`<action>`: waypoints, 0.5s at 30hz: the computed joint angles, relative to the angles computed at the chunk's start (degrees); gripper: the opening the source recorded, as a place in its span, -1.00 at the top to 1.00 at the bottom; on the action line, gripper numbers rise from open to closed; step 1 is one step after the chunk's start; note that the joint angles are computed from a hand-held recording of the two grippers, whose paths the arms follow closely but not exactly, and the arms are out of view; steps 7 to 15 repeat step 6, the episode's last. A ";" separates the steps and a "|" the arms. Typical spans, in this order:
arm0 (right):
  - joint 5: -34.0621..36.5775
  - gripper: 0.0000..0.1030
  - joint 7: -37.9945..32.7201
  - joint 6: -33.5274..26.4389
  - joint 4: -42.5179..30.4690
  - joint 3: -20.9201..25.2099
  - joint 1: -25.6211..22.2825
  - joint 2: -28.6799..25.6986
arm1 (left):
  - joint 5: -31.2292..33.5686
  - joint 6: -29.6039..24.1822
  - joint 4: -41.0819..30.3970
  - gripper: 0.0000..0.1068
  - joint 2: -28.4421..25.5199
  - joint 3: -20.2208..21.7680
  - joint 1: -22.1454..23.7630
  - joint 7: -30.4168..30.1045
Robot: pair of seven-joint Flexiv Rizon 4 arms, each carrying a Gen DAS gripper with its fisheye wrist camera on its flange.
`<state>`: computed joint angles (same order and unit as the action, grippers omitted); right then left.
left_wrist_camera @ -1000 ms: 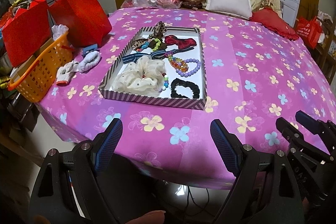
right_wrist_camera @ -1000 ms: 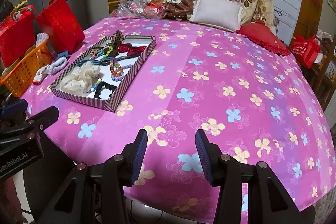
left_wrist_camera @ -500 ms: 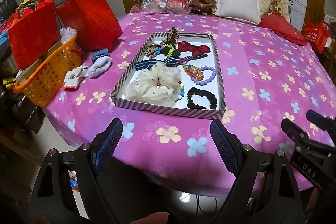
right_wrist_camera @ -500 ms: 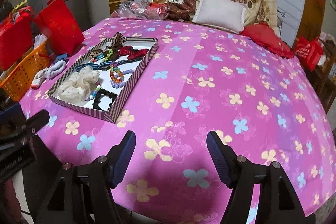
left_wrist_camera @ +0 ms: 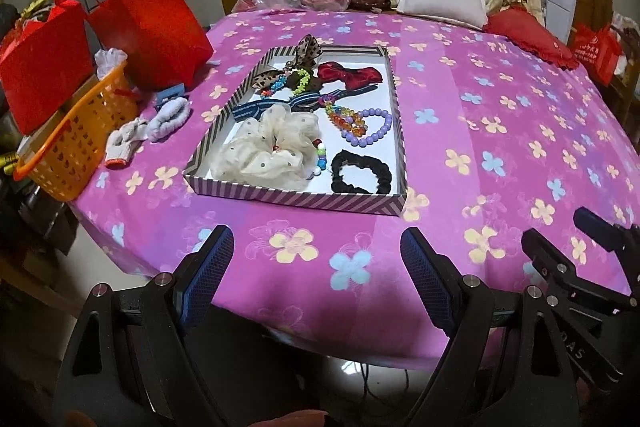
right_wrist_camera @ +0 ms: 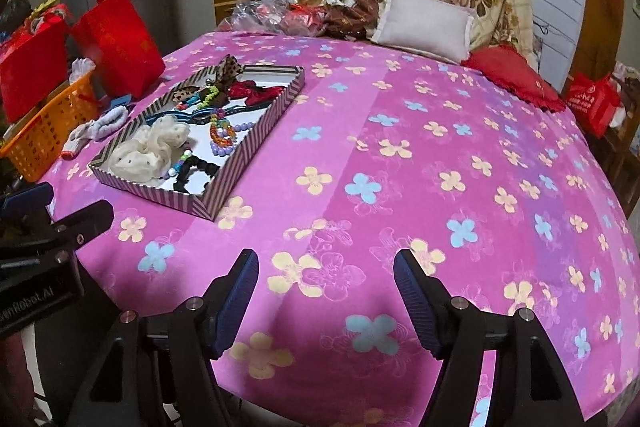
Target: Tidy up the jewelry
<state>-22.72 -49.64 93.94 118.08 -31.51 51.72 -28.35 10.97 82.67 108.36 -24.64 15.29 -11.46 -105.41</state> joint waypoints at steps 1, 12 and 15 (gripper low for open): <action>0.20 -0.32 0.01 0.02 0.00 0.46 -0.53 0.05 | -0.39 -0.08 0.08 -0.60 0.11 -0.64 0.52 0.50; 0.91 -0.32 -0.46 0.31 -0.78 5.42 -5.27 0.34 | 2.78 0.40 -0.89 -0.60 0.17 3.11 -2.73 -2.57; 0.91 -0.32 -0.46 0.31 -0.78 5.42 -5.27 0.34 | 2.78 0.40 -0.89 -0.60 0.17 3.11 -2.73 -2.57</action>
